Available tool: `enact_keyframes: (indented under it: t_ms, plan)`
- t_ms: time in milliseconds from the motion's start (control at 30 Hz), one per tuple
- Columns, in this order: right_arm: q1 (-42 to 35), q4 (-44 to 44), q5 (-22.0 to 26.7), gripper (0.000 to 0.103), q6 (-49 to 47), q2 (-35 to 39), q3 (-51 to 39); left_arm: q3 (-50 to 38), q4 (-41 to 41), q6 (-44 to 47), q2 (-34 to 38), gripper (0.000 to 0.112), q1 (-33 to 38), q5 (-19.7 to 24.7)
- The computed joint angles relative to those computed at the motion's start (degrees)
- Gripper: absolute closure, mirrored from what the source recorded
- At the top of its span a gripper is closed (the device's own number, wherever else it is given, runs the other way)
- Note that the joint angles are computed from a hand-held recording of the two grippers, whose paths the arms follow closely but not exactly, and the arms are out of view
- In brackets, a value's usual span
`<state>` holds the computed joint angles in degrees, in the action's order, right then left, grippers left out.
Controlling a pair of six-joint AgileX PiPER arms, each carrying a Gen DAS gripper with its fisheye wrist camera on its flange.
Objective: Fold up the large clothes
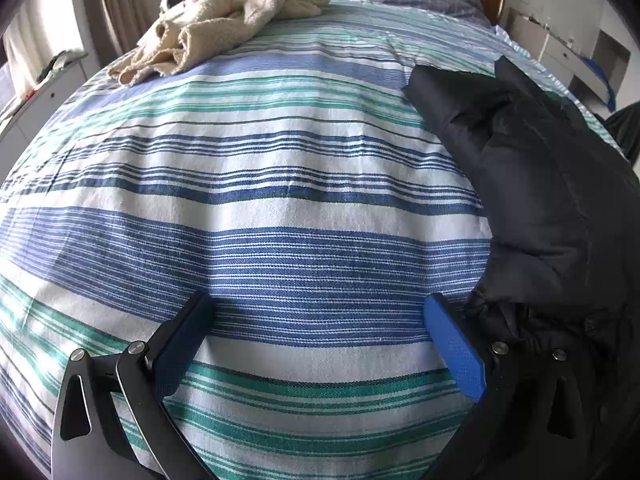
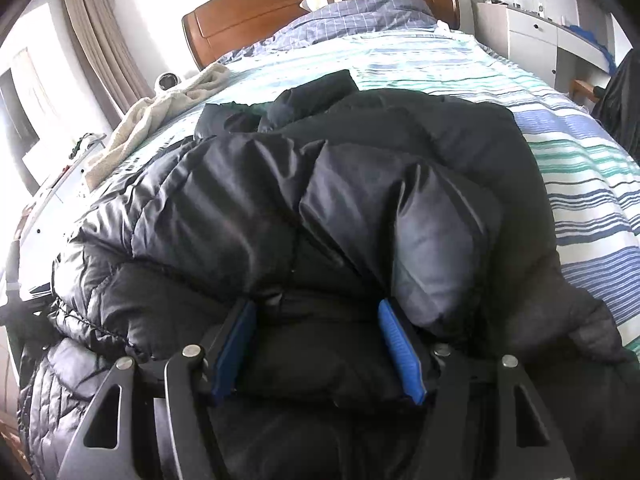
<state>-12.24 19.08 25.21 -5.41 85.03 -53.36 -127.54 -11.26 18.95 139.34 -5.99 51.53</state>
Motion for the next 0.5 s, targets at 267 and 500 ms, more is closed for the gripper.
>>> enact_keyframes:
  t_ms: [267,500]
  plan:
    - [0.76,-3.79,0.19,0.038,3.42,0.24,-0.51,-0.68,0.03,-0.01,0.36,0.01,0.03,0.33]
    - [1.58,-6.6,0.29,0.038,6.34,0.61,-1.01,0.04,0.05,0.03,-0.03,0.01,-0.04,0.08]
